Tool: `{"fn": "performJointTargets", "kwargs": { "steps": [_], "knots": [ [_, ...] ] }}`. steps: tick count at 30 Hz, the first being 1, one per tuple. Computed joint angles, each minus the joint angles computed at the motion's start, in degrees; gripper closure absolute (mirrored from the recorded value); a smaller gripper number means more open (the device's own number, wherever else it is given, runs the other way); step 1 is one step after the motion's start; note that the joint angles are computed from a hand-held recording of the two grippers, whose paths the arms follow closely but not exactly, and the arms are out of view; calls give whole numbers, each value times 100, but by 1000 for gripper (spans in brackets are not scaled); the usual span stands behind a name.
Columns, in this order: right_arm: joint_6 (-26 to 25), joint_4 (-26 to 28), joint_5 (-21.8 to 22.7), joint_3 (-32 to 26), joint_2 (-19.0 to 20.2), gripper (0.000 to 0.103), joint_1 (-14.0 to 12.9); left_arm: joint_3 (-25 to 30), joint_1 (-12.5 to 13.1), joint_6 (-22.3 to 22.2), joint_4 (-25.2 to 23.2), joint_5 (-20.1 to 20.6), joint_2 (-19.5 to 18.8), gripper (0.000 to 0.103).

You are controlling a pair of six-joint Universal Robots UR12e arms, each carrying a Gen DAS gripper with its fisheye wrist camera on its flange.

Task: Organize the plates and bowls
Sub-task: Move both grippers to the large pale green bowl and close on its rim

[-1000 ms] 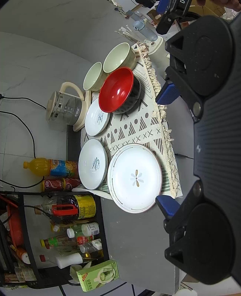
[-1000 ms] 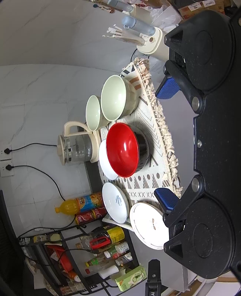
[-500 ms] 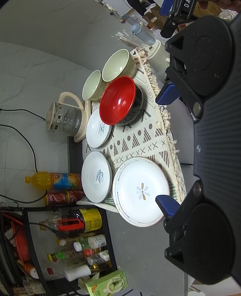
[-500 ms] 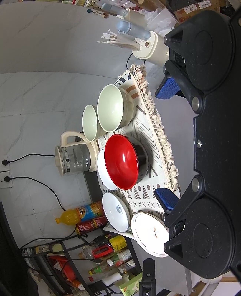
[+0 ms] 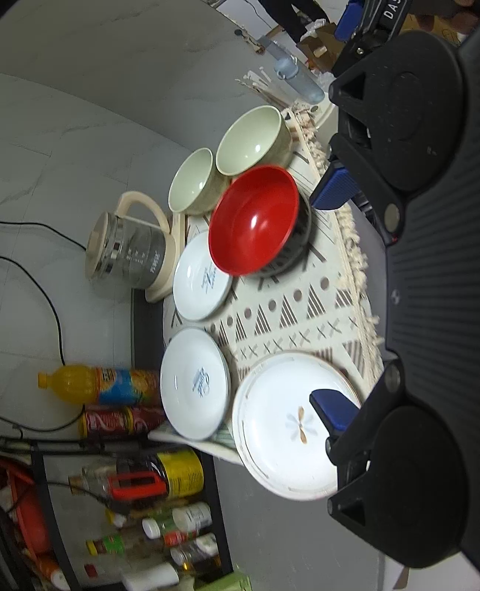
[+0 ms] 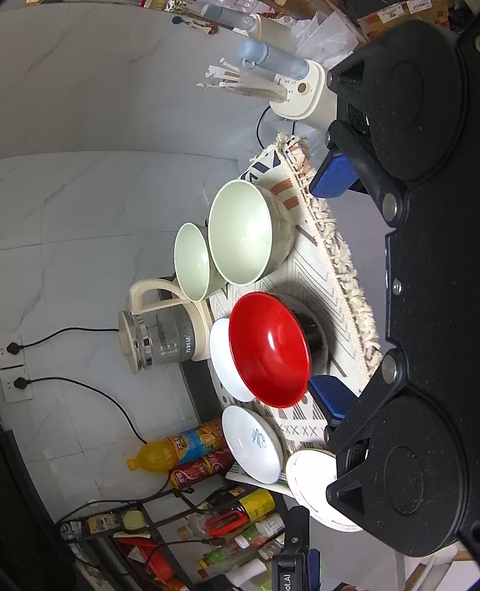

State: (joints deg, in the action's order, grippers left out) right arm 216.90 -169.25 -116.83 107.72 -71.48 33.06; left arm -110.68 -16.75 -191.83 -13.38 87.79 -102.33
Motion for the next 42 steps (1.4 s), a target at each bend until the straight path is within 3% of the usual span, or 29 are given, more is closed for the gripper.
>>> {"fn": "performJointTargets", "kwargs": {
  "steps": [21, 36, 42],
  "knots": [
    [-208, 63, 172, -274, 262, 0, -607, 1364, -204, -42, -460, -84, -998, 1],
    [-15, 577, 220, -506, 449, 0, -980, 2612, -305, 317, -1185, -624, -1821, 1],
    [191, 1017, 336, -598, 496, 0, -1106, 3026, -327, 507, -1559, -882, -2081, 2]
  ]
}}
